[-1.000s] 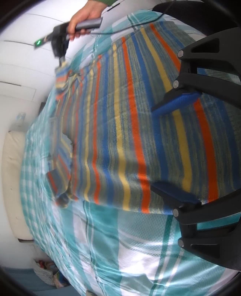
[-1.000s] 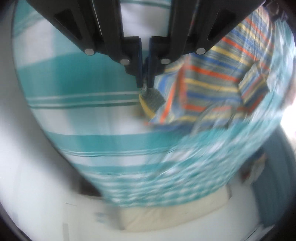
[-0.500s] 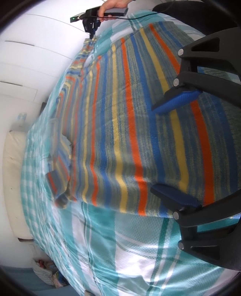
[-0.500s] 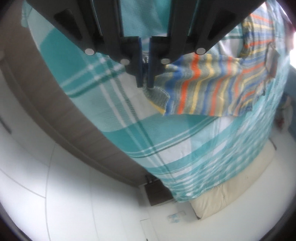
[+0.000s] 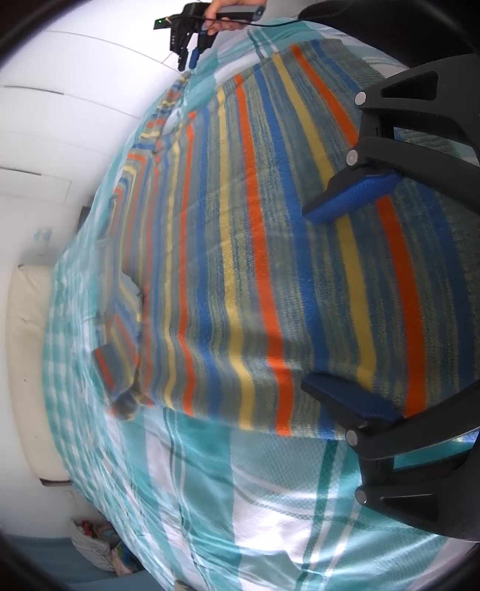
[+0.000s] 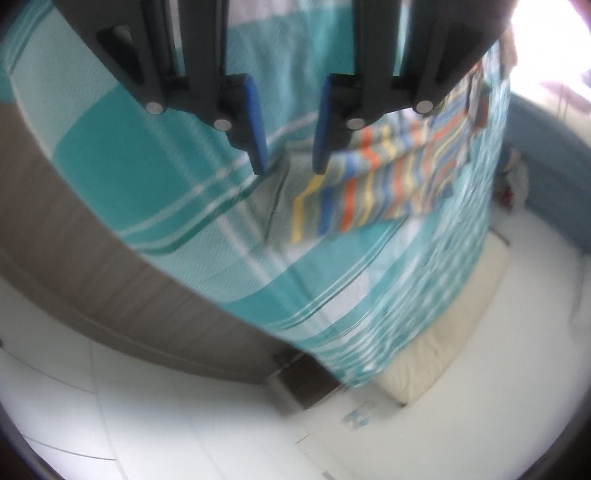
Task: Fold small clothes
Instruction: 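Grasp the sleeve with the right tool and pull it outward from the body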
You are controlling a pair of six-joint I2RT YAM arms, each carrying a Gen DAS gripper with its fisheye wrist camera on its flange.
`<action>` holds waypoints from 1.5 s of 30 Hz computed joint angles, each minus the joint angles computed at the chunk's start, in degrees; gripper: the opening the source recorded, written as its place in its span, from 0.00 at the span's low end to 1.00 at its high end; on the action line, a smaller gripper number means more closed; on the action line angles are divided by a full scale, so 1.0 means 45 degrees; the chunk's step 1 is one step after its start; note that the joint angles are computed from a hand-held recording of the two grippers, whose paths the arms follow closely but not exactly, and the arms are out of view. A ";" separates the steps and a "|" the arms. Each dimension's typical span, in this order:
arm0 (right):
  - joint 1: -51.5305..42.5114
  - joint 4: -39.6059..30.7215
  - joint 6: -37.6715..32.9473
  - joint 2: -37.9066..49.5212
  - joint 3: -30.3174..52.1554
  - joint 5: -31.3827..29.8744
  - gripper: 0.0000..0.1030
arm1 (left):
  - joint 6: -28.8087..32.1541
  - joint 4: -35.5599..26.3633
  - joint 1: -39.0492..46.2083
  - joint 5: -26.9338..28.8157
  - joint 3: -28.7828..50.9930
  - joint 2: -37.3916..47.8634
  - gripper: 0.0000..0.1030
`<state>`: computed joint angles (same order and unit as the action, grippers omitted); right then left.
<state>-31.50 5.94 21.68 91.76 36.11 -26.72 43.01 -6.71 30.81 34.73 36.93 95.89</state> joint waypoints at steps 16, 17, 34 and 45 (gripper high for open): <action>0.0954 -0.1323 -0.0941 -0.0569 -0.0446 0.3310 0.00 | -0.0134 0.0328 -0.0301 -0.0298 -0.0219 -0.0094 0.86; 0.0926 -0.1248 -0.1109 -0.0501 -0.0464 0.3312 0.00 | -0.0144 0.0340 -0.0353 -0.0369 -0.0229 -0.0121 0.86; 0.0364 -0.1893 -0.3323 0.0594 0.1266 0.0217 0.02 | -0.0105 0.0641 -0.0322 -0.0344 -0.0387 -0.0062 0.87; 0.1261 -0.3155 -0.2743 -0.0865 0.0403 0.4046 0.13 | 0.1945 -0.5203 0.0529 -0.0231 0.1986 -0.1052 0.80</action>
